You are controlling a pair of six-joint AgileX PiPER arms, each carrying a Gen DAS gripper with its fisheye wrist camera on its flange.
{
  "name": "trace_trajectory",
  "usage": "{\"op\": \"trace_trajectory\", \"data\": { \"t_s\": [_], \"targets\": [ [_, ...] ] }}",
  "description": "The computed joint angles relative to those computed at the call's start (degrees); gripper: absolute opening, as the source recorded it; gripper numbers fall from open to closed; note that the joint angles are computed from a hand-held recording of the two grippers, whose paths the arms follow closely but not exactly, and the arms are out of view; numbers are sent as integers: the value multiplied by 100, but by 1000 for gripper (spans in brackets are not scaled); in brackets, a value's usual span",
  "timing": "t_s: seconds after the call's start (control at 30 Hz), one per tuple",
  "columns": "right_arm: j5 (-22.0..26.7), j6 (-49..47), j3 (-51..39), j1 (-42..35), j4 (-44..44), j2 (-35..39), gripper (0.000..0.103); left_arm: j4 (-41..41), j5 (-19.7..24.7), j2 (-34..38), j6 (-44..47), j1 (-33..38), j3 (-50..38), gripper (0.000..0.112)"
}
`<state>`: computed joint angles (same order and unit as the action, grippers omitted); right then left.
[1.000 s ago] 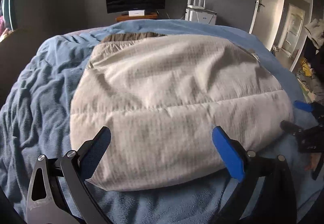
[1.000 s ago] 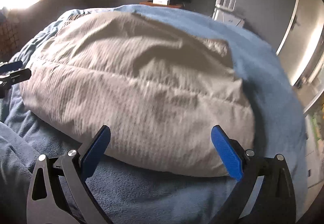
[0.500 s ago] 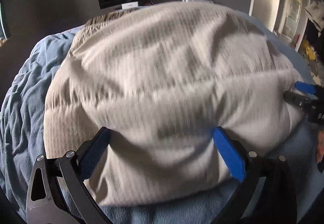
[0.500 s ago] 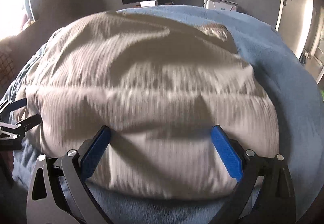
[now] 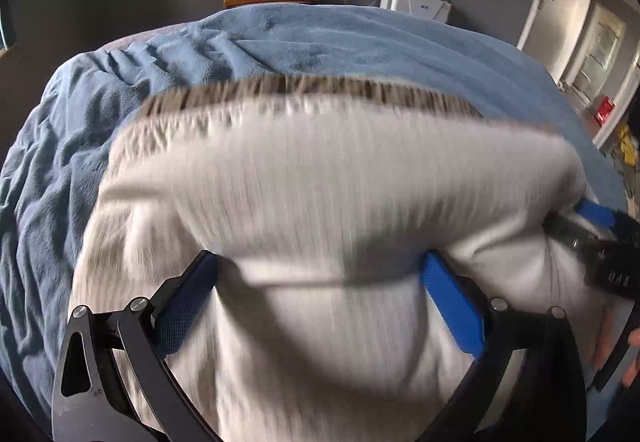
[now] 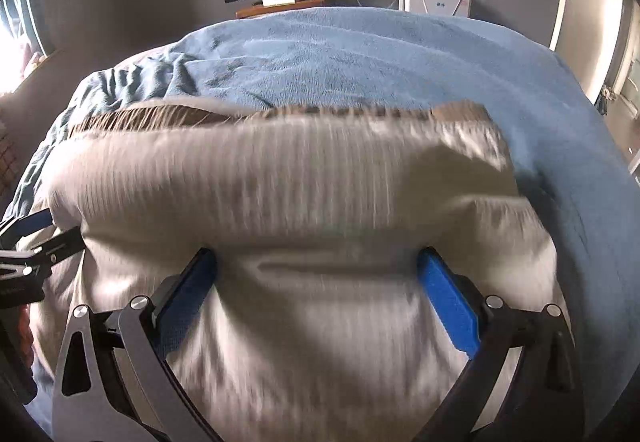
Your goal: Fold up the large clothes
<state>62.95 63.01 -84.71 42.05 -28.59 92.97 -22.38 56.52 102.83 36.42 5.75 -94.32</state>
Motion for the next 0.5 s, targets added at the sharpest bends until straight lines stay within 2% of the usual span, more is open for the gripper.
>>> {"op": "trace_trajectory", "data": {
  "t_s": [0.13, 0.3, 0.37, 0.5],
  "targets": [
    [21, -520, -570, -365, 268, 416, 96, 96, 210, 597, -452, -92, -1004, 98],
    [173, -1214, -1436, -875, 801, 1125, 96, 589, 916, 1450, -1023, -280, -2320, 98],
    [153, -1403, -1544, -1028, 1047, 1290, 96, 781, 1086, 1669, -927, -343, -2624, 98],
    [-62, -1658, -1509, -1257, 1415, 1473, 96, 878, 1168, 1887, -675, -348, -2659, 98]
  ]
}}
